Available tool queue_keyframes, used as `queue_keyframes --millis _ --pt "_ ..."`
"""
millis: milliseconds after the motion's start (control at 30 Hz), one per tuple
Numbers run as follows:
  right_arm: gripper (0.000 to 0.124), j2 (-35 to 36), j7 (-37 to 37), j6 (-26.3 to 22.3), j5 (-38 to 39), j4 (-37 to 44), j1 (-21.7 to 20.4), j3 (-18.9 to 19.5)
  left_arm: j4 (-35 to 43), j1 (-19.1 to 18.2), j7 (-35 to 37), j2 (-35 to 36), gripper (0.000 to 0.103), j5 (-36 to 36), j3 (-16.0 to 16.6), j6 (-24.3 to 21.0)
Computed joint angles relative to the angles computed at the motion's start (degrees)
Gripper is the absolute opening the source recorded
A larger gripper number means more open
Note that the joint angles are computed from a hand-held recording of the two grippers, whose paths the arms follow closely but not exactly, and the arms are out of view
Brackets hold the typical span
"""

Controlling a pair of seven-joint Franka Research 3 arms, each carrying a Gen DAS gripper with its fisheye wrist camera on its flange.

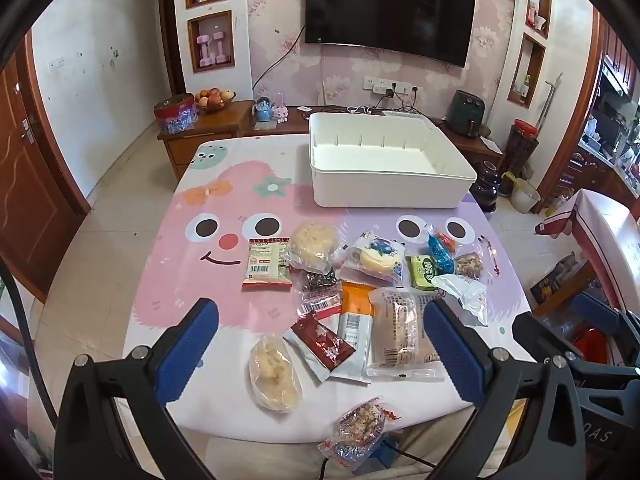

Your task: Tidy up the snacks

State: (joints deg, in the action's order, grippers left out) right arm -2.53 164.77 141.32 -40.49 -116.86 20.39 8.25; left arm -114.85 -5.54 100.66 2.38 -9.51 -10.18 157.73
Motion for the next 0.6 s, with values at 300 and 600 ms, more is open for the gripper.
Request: queue_keyframes --millis 300,600 --pt "0.098 -0.47 0.23 -0.35 -0.40 -0.37 0.01 0.22 -0.67 -0.15 -0.63 -0.65 0.102 0.74 0.14 0.27" --pt "0.098 -0.14 0.16 -1.69 -2.90 0.89 0.27 0.47 0.05 -0.13 -2.39 -0.60 0.102 1.75 0.32 0.53"
